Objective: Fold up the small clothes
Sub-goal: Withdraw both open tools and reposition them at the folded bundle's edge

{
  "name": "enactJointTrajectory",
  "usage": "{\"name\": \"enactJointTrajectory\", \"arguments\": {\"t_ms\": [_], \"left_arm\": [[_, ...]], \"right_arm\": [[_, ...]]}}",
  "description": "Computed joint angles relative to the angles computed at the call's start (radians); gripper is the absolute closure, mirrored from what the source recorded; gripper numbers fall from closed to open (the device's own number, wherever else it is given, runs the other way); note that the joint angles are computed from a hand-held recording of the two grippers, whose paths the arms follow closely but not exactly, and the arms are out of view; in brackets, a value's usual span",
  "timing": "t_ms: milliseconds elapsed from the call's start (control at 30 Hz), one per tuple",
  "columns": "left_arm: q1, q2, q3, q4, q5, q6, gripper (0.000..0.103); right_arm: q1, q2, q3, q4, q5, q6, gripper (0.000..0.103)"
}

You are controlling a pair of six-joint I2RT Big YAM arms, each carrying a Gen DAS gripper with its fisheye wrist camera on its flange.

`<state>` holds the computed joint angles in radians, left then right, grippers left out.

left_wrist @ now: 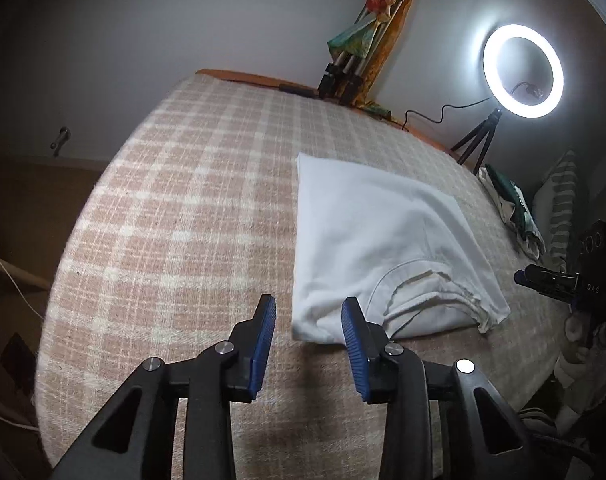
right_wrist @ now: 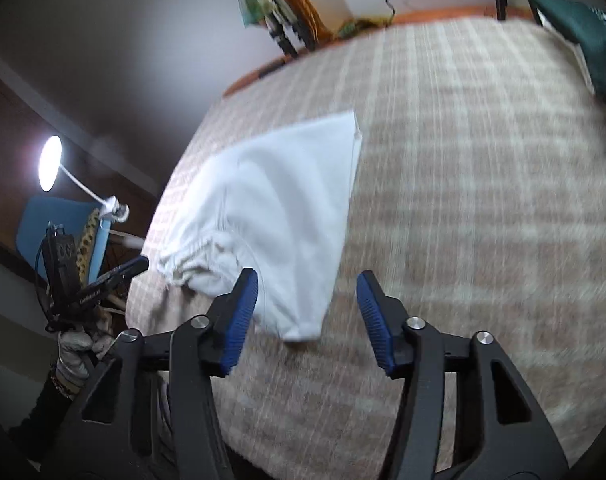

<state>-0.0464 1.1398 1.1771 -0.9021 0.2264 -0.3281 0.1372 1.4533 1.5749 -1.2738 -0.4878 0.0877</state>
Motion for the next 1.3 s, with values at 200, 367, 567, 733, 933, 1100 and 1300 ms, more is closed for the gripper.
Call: {"name": "enactJointTrajectory", "arguments": {"t_ms": [200, 367, 567, 733, 933, 1100, 1300], "left_arm": [[-0.091, 0.061, 0.057, 0.052, 0.016, 0.025, 0.075], [-0.139, 0.131, 0.083, 0.056, 0.052, 0.071, 0.077], [-0.132, 0.129, 0.024, 0.048, 0.07, 0.094, 0.077], [-0.12, 0.102, 0.017, 0.017, 0.064, 0.114, 0.077], [-0.069, 0.008, -0.012, 0.044, 0.043, 0.067, 0.034], [0.028, 0.004, -0.039, 0.068, 0.16, -0.094, 0.027], [0.078, 0.04, -0.095, 0.136, 0.321, -0.298, 0.028]], "right_arm": [[0.036, 0.086, 0.092, 0.065, 0.011, 0.023, 0.048], [0.082, 0.182, 0.188, 0.056, 0.029, -0.004, 0.048], [0.1, 0.259, 0.222, 0.046, 0.088, 0.013, 0.048], [0.071, 0.282, 0.231, 0.031, 0.192, 0.062, 0.048], [0.017, 0.24, 0.219, 0.015, 0.111, 0.046, 0.048], [-0.013, 0.226, 0.191, -0.025, -0.016, 0.038, 0.044], [-0.036, 0.22, 0.125, -0.03, -0.134, 0.053, 0.044]]}}
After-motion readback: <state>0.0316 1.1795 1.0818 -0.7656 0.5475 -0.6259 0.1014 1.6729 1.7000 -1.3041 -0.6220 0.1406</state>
